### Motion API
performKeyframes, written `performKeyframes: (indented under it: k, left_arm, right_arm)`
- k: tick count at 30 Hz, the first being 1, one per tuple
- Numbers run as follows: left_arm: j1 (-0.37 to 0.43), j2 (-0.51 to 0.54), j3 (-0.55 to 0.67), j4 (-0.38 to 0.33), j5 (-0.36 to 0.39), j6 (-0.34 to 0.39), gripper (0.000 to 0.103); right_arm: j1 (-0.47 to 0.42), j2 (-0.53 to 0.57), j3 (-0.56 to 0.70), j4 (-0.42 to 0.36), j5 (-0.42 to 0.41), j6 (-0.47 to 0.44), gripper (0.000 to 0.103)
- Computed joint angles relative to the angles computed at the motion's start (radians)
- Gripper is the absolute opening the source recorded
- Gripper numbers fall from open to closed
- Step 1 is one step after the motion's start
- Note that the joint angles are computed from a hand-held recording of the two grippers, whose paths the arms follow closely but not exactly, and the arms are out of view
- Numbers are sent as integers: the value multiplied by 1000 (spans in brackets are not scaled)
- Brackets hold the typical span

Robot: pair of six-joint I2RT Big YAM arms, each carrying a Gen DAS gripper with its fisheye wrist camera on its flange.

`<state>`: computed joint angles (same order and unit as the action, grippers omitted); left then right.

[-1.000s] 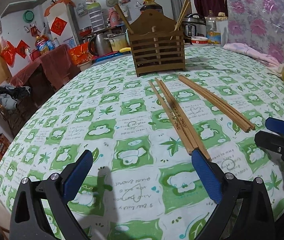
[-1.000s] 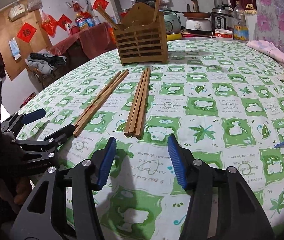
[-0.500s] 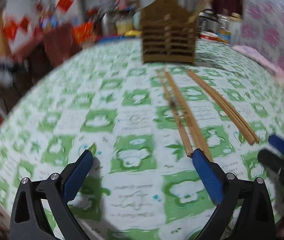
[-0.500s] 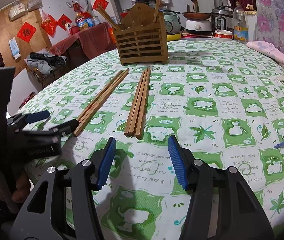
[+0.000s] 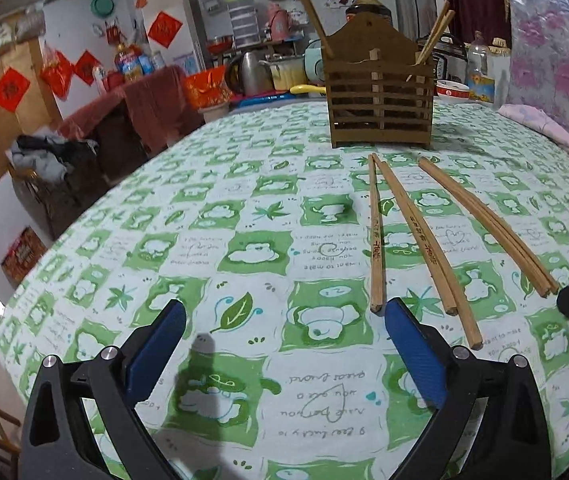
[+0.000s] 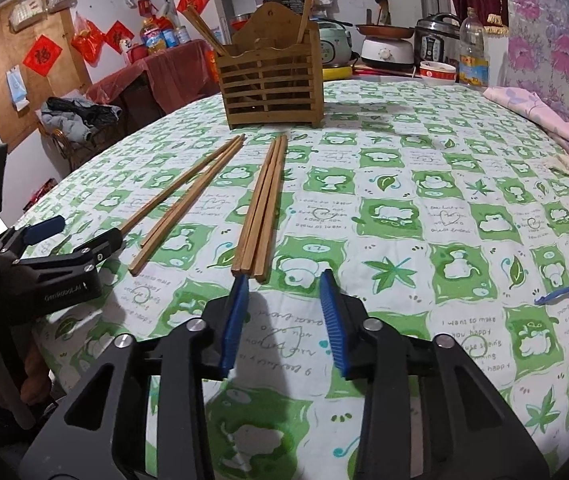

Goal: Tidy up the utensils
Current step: 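Close the right tool on a chopstick while the left tool grasps another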

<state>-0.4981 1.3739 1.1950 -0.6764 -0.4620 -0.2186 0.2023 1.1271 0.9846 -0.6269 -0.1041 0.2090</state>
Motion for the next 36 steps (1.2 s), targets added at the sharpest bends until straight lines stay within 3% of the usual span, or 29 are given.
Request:
performKeyframes:
  k: [6,9,11,15,21,23,26,28,29,32,34,36]
  left_arm:
    - [-6,-8,-10,6,-14,8,98]
    - [-6,-7,-10,5,-13,9,98]
    - [-3,-6,-9,4,-5,7,98]
    - [12,-7,-6,-8,36,-8,98]
    - [52,1,21,-50,183,-40,91]
    - [40,10,32,-61,166,-37,88]
    - [16,31,69,-103,146,-22,74]
    - [14,57,111,-147,187,-18,51]
    - [16,64,121,-153,204,-18,46]
    - [19,75,127,-140,238,-19,28]
    - [18,62,109,-123,230,-19,8]
    - [26,44,88,-106,251,-22,7]
  right_arm:
    - [26,21,25,-26,43,-36,36]
    - [31,30,38,-38,36,-47,27]
    - [34,36,47,-43,28,-62,6]
    - [24,23,38,-35,30,-61,6]
    - [-26,31,43,-56,-45,-13,11]
    - [-16,42,56,-67,-30,-15,13]
    - [-4,61,74,-77,-15,-23,11]
    - [-9,64,76,-77,-30,-21,7]
    - [-11,62,74,-75,-35,-19,7]
    - [-14,57,68,-70,-42,-18,7]
    - [-12,46,60,-63,-39,-17,7]
    - [-7,29,45,-48,-26,-18,7]
